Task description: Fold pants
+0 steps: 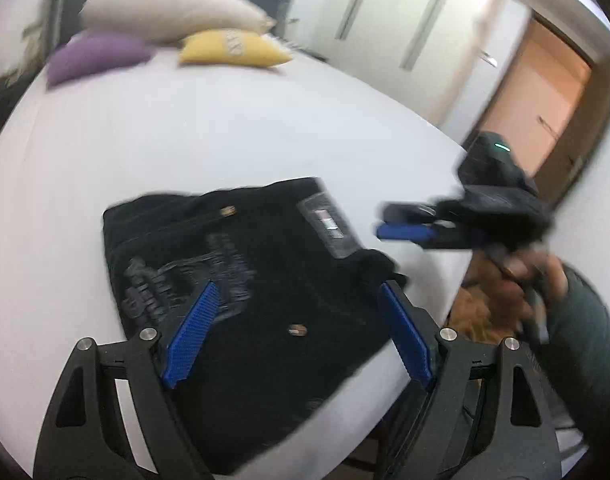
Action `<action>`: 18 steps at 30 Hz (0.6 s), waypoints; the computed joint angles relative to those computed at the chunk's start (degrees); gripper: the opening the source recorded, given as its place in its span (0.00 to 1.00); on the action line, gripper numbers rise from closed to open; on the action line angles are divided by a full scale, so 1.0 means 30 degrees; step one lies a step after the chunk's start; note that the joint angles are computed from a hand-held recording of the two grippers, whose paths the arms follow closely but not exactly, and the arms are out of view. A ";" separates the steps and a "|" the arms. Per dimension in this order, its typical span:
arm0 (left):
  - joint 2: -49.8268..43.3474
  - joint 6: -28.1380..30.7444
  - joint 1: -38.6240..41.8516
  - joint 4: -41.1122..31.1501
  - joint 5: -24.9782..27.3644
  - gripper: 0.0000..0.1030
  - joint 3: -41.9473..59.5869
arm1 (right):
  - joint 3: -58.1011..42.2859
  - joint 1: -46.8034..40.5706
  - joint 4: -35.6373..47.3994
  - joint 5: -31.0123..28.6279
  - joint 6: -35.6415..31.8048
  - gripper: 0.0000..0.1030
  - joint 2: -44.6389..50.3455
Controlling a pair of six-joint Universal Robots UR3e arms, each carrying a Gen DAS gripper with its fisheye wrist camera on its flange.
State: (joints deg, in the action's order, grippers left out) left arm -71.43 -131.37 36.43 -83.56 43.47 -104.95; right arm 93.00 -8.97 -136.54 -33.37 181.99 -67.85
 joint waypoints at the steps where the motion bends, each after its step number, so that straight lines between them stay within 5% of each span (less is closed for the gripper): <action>1: -0.0297 -0.0127 0.0147 0.0395 -0.0134 0.79 -0.0341 | -0.0158 0.0324 0.0462 0.0047 -0.0453 0.43 0.0042; 5: -0.3011 -0.1260 -0.0593 0.3036 0.1533 0.78 -0.0672 | -0.0165 0.1336 0.1185 -0.1112 -0.0558 0.40 0.1150; 8: -0.2824 -0.0539 -0.0471 0.4552 0.1571 0.77 -0.2163 | 0.2108 0.0405 -0.0794 -0.0285 -0.0203 0.15 0.0958; 10: -0.2581 -0.0356 -0.0330 0.3325 0.1564 0.77 -0.1510 | 0.3029 -0.0071 -0.0662 -0.0383 -0.0401 0.14 0.0093; 13: -0.3052 0.0171 0.0667 0.1172 -0.0154 0.77 0.0584 | 0.2749 -0.0301 0.0800 -0.0931 -0.0890 0.27 -0.1403; 14: -0.3651 -0.0645 0.0497 0.2062 -0.0360 0.77 0.1345 | 0.2807 -0.0347 0.0483 -0.0586 -0.0748 0.40 -0.1703; 18: -0.8624 -0.3871 -0.0516 0.5143 -0.0622 0.77 0.5502 | 0.1337 0.0146 -0.0670 0.0840 -0.0141 0.45 -0.0997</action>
State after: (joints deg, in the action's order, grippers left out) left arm -97.30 -142.99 34.88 -68.13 41.60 -88.45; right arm 97.01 -8.53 -138.55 -30.85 181.56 -70.84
